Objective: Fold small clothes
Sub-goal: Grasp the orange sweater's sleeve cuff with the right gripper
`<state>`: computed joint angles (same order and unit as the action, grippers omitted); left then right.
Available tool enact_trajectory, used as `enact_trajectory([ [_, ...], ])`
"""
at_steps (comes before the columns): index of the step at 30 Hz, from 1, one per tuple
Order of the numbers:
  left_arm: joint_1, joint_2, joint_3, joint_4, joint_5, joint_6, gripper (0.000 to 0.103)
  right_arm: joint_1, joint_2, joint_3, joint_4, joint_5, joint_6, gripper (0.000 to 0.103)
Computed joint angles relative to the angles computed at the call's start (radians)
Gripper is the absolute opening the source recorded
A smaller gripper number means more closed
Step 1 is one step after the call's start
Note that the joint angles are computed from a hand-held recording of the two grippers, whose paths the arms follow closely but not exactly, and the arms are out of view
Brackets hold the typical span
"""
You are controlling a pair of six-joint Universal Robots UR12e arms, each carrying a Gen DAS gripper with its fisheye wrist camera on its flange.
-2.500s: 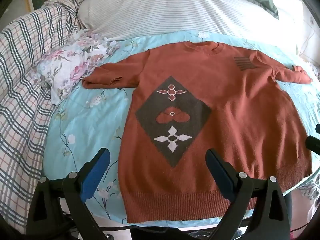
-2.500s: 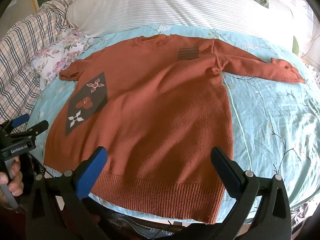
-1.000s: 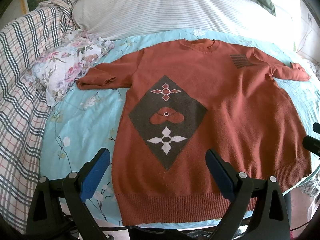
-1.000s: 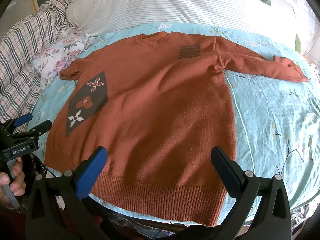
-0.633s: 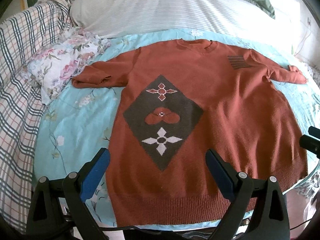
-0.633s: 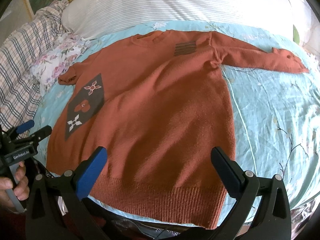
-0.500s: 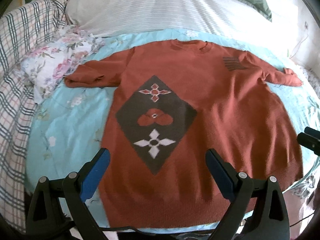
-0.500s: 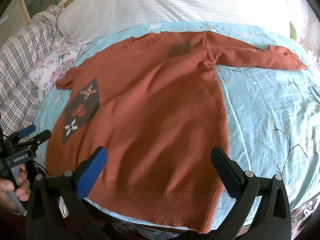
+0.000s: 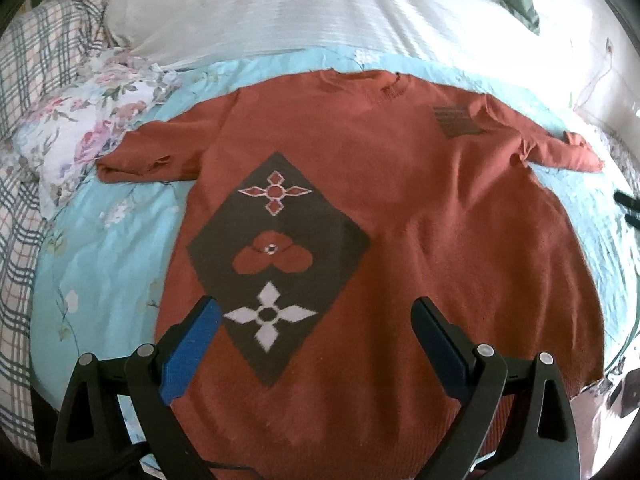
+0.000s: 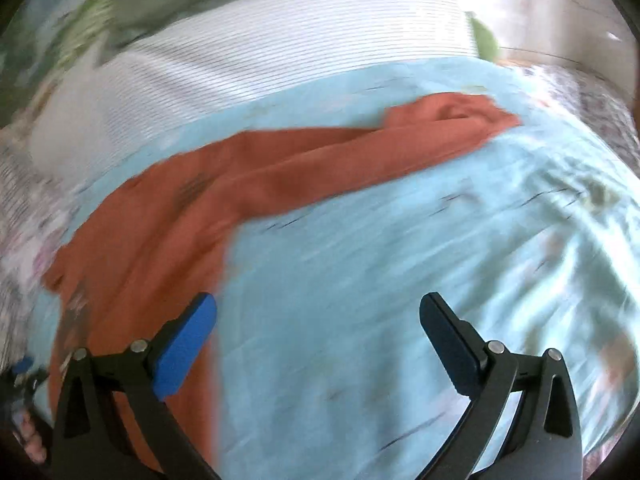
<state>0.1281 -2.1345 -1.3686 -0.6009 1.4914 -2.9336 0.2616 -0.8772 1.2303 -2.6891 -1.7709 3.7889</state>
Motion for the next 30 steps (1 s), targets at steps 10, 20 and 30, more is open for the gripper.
enact_trajectory([
  [10, -0.031, -0.069, 0.096, -0.080, 0.012, 0.023, 0.097, -0.168, 0.059, -0.069, -0.025, 0.010, 0.189, 0.079],
  [20, -0.051, -0.125, 0.177, -0.139, 0.021, 0.025, 0.097, -0.228, 0.118, -0.143, -0.017, 0.040, 0.282, 0.011],
  [30, -0.039, -0.131, 0.185, -0.119, -0.030, -0.015, 0.097, -0.150, 0.188, -0.309, -0.117, 0.219, 0.119, 0.009],
])
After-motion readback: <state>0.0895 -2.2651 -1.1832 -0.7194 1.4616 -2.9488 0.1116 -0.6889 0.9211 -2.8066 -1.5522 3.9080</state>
